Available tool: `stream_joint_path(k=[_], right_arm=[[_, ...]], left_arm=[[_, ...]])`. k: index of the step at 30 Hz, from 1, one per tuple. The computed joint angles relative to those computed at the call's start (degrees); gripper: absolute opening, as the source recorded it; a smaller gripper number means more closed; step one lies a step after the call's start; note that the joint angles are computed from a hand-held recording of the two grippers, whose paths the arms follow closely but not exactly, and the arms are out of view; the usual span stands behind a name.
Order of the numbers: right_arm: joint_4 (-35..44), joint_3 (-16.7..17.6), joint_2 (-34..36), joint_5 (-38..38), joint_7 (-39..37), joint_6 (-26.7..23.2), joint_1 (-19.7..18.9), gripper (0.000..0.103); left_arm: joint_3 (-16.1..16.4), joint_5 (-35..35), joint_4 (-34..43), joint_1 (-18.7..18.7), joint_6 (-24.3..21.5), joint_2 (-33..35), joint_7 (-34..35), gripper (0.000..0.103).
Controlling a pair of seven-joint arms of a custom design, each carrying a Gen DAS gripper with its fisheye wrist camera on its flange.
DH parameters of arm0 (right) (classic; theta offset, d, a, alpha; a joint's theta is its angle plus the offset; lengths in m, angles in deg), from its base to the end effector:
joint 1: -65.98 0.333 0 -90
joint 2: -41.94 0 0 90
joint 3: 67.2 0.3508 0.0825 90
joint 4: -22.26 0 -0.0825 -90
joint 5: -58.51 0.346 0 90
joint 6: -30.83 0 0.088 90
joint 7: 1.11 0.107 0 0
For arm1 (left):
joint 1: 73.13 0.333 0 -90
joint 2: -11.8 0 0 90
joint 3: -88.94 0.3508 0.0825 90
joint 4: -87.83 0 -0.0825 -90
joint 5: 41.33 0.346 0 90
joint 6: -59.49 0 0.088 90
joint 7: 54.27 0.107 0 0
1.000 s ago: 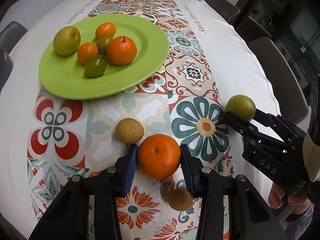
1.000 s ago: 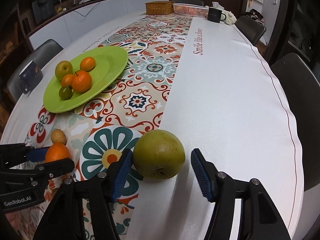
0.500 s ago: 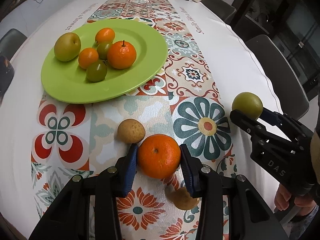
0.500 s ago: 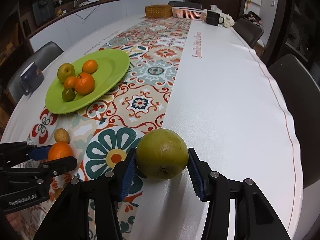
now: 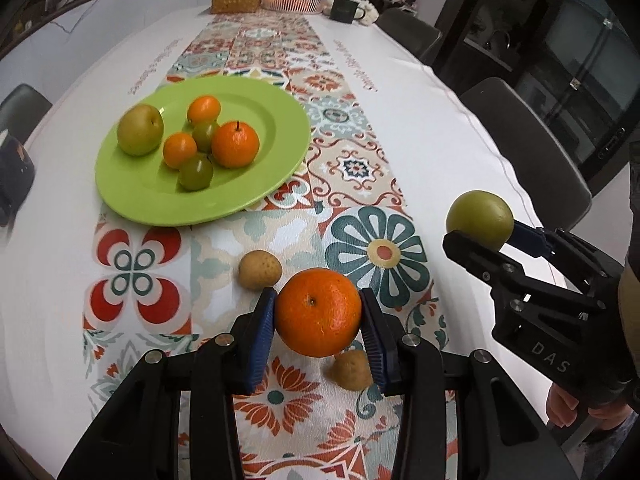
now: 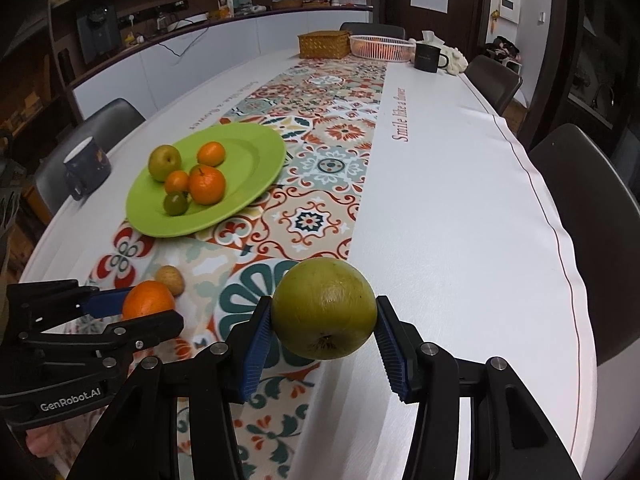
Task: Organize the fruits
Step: 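Grasp the orange with the left gripper while the right gripper lifts the pear, then carry the orange and green pear onto the green plate and release both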
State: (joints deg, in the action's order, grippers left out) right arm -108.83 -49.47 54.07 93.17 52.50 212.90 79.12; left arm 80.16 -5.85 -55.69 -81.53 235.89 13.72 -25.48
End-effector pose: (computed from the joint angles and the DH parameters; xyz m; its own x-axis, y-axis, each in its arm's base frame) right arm 0.5021 0.2304 0.3949 0.5165 -0.8558 -0.0289 -0.6742 -0.3857 -0.6298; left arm 0.4414 -0.1854 0.3881 0.1048 -0.9732 0.2049 -0.8535 -0.1938 -0.4837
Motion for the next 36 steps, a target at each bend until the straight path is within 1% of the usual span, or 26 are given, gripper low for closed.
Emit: stream_joint_path(k=[3,4,5,9,13,16,17,20,22,24,26,28,32,34,35,36], right_arm=[[-0.7,2.2,-1.1,1.9,-1.5,0.5,-1.2,0.05],[-0.8,3.6,-1.6,3.2,-2.6,0.8,-2.0,0.05],[-0.9,3.9,-1.9,3.9,-3.1,1.0,-1.9,0.051],[-0.9,3.3,-2.6,4.7,-3.5,2.3,-0.1,0.05],[-0.2,4.6,-3.0,5.7,-3.9,3.0,0.1,0.051],[0.7,5.0,-3.0,6.1,-3.9,3.0,0.6,0.051],[1.1,4.8,-2.9,5.9,-3.8,2.9,1.1,0.05],[2.6,1.7,-2.3,3.1,-1.1,2.3,4.5,0.051],[3.7,1.0,-1.8,1.8,0.1,2.1,5.4,0.051],[5.5,-0.9,-0.9,-0.6,2.3,1.2,7.4,0.05],[7.0,-1.5,-0.1,-2.0,3.9,0.5,8.1,0.051],[8.5,-2.9,0.8,-4.0,5.8,-0.2,9.5,0.05],[12.1,-7.1,3.1,-9.5,10.7,-1.3,13.4,0.051],[13.8,-8.3,4.2,-11.6,12.8,-2.1,14.4,0.051],[15.1,-9.2,5.1,-12.8,14.1,-2.8,15.2,0.051],[15.9,-9.5,5.6,-13.6,15.0,-3.1,15.4,0.051]], left_arm=[[0.6,5.7,-0.5,0.4,0.0,-1.7,-4.4,0.04],[0.5,7.6,-0.6,0.9,-0.2,-2.3,-5.9,0.04],[0.3,10.5,-0.7,1.5,-0.6,-3.1,-8.0,0.04],[-0.8,17.5,-1.0,4.0,-1.9,-5.2,-12.9,0.04],[-1.5,20.9,-1.5,6.2,-2.3,-7.1,-14.6,0.04],[-1.8,23.9,-1.5,7.9,-2.6,-8.2,-16.2,0.04],[-1.8,24.4,-1.5,8.4,-2.5,-8.6,-16.2,0.04],[-1.5,25.2,-1.3,9.7,-2.4,-9.3,-15.6,0.04],[-1.2,25.2,-1.0,10.4,-2.3,-9.5,-14.6,0.04],[-1.0,25.6,-0.7,11.2,-2.1,-9.7,-13.8,0.04],[-0.7,25.8,-0.2,12.0,-2.2,-9.6,-12.7,0.04],[-0.4,26.1,0.2,12.7,-1.9,-9.5,-11.8,0.04],[0.2,28.4,1.6,14.4,-0.8,-8.6,-11.7,0.04],[1.0,27.6,2.3,14.6,0.3,-7.7,-9.9,0.04],[1.3,27.2,2.6,14.7,0.5,-7.4,-9.2,0.04],[1.4,26.8,3.2,14.8,0.3,-6.9,-8.4,0.04]])
